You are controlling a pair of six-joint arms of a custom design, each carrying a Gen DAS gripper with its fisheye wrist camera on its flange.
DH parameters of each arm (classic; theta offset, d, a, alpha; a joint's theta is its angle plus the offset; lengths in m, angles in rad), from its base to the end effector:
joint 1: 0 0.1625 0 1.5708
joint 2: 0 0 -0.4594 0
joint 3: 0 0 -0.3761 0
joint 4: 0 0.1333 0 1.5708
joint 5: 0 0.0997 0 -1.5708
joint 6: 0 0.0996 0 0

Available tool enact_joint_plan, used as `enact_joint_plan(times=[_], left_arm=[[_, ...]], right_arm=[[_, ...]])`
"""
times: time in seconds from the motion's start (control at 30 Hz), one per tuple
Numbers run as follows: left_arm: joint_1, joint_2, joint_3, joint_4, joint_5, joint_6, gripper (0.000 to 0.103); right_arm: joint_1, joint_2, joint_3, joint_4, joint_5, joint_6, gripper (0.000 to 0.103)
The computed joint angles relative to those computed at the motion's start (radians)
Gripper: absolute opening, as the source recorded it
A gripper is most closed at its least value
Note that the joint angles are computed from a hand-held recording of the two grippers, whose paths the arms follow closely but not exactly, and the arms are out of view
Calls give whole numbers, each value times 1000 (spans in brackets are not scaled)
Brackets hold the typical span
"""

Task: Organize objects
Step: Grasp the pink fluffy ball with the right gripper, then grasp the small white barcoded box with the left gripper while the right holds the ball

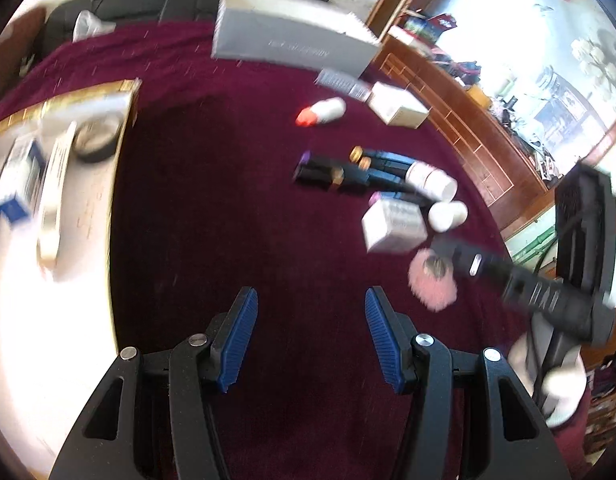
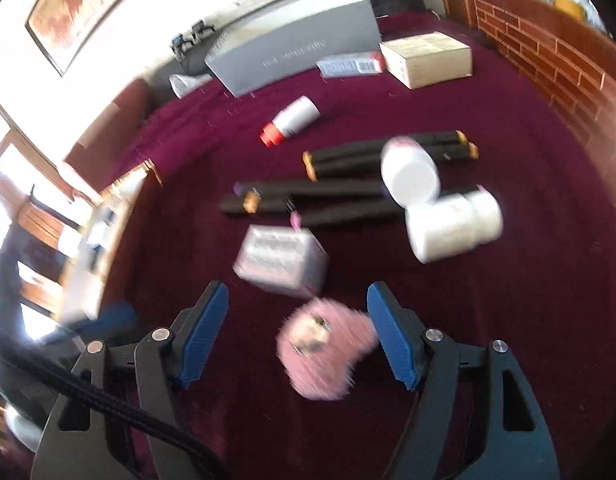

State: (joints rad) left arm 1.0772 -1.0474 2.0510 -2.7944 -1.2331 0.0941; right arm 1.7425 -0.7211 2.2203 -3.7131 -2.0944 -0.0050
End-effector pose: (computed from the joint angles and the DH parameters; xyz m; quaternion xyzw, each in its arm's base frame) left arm -0.1139 -0.5627 0.1732 0.2661 0.9432 -0.1392 0.1422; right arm 0.1683 -0.4818 0.0814 -0.0006 -0.9201 0.3247 0.2193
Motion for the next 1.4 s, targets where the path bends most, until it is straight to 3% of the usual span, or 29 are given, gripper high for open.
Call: enact_joint_plan(times=[0.13,0.23,0.4,0.53,0.6,0.73,1.0,1.03,1.07,1.13,1.4], left_arm=[[-12,47,-51,-10,-17,7,49],[-16,83,-91,2,-25,-28,49],[-34,148,-109,-73,-16,-20,49],[-38,213,-145,-90,-27,-2,49],[-47,245,-167,-76,7,5,49],[-63,288,-181,-98,32,45,56],[-97,326,-169,-95,72,110,56],[-98,325,-168,-85,67,114,55],[-98,323,-167,-81,61,115,43],[-103,308,-157,-80,46,123,29],[-103,190,-63,-122,20,130,29]], right_arm=[[9,44,-6,-19,-68,-49,72],[18,69,-33,-9,-159,-36,42],[-15,27,43,-96,-94,5,41],[-56,18,91,-153,-2,-3,42],[-67,20,98,-177,22,-16,42],[-67,23,99,-185,34,-17,43],[-65,34,107,-209,40,-18,44],[-65,35,107,-211,41,-17,44],[-64,35,107,-211,40,-17,44],[-63,37,105,-213,37,-18,44],[-49,49,91,-208,0,-20,43]])
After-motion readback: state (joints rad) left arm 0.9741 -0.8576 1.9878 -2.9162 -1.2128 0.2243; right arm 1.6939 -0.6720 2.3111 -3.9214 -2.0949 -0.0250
